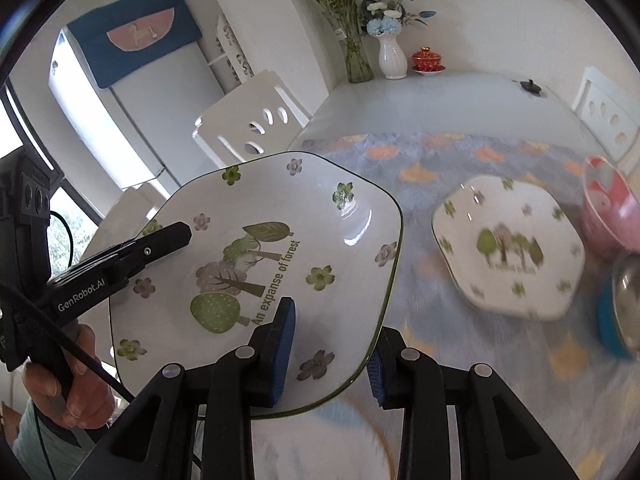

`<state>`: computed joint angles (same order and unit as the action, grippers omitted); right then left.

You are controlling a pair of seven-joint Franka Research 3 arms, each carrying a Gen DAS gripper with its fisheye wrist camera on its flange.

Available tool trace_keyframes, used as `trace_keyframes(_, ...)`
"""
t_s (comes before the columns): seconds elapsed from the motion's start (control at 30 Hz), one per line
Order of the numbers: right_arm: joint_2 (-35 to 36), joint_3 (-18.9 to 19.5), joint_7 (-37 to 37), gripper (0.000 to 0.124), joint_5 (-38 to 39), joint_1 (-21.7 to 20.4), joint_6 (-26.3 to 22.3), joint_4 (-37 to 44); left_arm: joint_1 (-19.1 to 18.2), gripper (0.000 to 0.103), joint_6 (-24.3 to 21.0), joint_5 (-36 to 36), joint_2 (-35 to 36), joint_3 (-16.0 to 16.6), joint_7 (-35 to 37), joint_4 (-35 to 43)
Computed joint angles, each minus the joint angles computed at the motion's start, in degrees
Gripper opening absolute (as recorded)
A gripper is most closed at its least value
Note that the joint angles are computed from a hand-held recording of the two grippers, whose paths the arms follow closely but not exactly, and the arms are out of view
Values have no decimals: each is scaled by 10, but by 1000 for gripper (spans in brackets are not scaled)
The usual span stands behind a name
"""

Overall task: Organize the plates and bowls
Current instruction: 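Lift the hexagonal plate and lower it onto the round plate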

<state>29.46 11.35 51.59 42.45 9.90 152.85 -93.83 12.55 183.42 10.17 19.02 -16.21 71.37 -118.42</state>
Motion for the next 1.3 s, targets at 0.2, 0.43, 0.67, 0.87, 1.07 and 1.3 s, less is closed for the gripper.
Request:
trace_keyframes(0.2, -92, 5, -68, 31, 56, -18, 7, -123, -50, 18, 28, -3, -68, 31, -55, -107)
trace_keyframes(0.43, -151, -18, -124, 31, 100, -5, 3, -220, -201, 18, 47, 14, -109, 164, -125, -189)
trace_keyframes(0.67, -156, -36, -144, 31, 110, 6, -9, -263, -333, 18, 68, -39, -98, 271, -129, -229)
trace_keyframes(0.87, -141, -38, -143, 31, 111, 7, -8, -271, -315, 18, 83, -79, -74, 241, -112, -234)
trace_keyframes(1.07, -130, -31, -151, 31, 118, 5, -3, -270, -332, 18, 100, -135, -65, 248, -89, -240)
trace_keyframes(1.3, -118, -29, -138, 31, 99, 15, 15, -259, -326, 18, 82, -153, -59, 244, -74, -234)
